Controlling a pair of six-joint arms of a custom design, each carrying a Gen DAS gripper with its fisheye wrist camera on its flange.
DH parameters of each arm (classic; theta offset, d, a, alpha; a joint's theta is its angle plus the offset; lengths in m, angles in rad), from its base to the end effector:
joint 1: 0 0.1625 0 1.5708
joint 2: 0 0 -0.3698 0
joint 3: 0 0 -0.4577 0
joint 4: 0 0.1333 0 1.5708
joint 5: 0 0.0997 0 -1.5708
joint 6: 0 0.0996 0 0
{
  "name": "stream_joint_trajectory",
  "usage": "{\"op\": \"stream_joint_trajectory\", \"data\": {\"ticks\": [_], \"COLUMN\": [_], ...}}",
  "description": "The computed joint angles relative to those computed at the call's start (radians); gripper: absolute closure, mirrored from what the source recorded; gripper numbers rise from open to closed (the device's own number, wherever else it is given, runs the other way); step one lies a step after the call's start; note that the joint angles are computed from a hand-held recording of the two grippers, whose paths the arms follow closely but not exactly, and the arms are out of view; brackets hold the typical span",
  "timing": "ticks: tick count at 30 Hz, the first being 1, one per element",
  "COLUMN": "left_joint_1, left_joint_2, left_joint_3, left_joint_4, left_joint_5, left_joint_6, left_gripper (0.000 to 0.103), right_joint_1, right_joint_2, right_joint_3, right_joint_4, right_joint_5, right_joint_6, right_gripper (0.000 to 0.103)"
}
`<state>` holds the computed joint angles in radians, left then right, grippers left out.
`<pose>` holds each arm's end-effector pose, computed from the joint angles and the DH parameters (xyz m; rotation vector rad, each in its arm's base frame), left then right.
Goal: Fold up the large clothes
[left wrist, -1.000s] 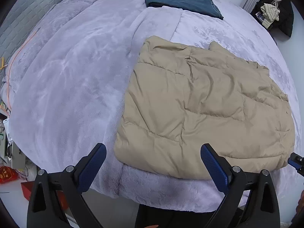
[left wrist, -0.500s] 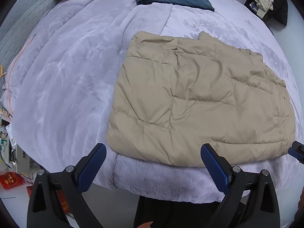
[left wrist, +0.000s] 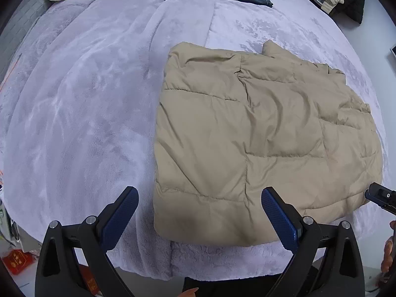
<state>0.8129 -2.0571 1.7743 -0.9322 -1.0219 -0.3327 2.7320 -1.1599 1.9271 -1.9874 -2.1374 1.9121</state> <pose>-0.0927 -0.3674 0.5028 0.6498 2.4116 0.0192 0.5289 -0.1426 0.0707 -0.8530 -2.5405 0.7625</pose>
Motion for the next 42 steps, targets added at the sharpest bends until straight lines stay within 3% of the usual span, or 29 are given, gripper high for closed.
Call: {"op": "stream_joint_trajectory", "data": {"ticks": [12,26,31,37,40,41,42], "left_joint_1": [0.131,0.219,0.304,0.466,0.504,0.511,0.511], "left_joint_2": [0.077,0.121,0.183,0.332,0.379,0.392,0.395], "left_joint_3": [-0.015,-0.03,-0.108,-0.249,-0.27,-0.271,-0.264], "left_joint_4": [-0.1,-0.186,-0.225,-0.197,-0.166,-0.161,-0.164], "left_joint_5": [-0.031,-0.057,-0.167,-0.414,-0.503,-0.533,-0.55], "left_joint_6": [0.133,0.225,0.327,0.433,0.467,0.475,0.481], "left_gripper": [0.003,0.003,0.003,0.003,0.003,0.003,0.003], "right_joint_1": [-0.054,-0.103,-0.126,-0.142,-0.147,-0.149,-0.151], "right_joint_2": [0.088,0.16,0.159,0.159,0.163,0.163,0.162], "right_joint_3": [-0.051,-0.132,-0.119,-0.105,-0.107,-0.106,-0.101], "right_joint_4": [-0.068,0.017,-0.016,-0.025,-0.018,-0.017,-0.029], "right_joint_5": [-0.04,-0.069,-0.055,-0.025,-0.017,-0.014,-0.011], "right_joint_6": [-0.037,-0.084,-0.12,-0.134,-0.144,-0.147,-0.155], "right_gripper": [0.015,0.015,0.015,0.014,0.014,0.013,0.004]}}
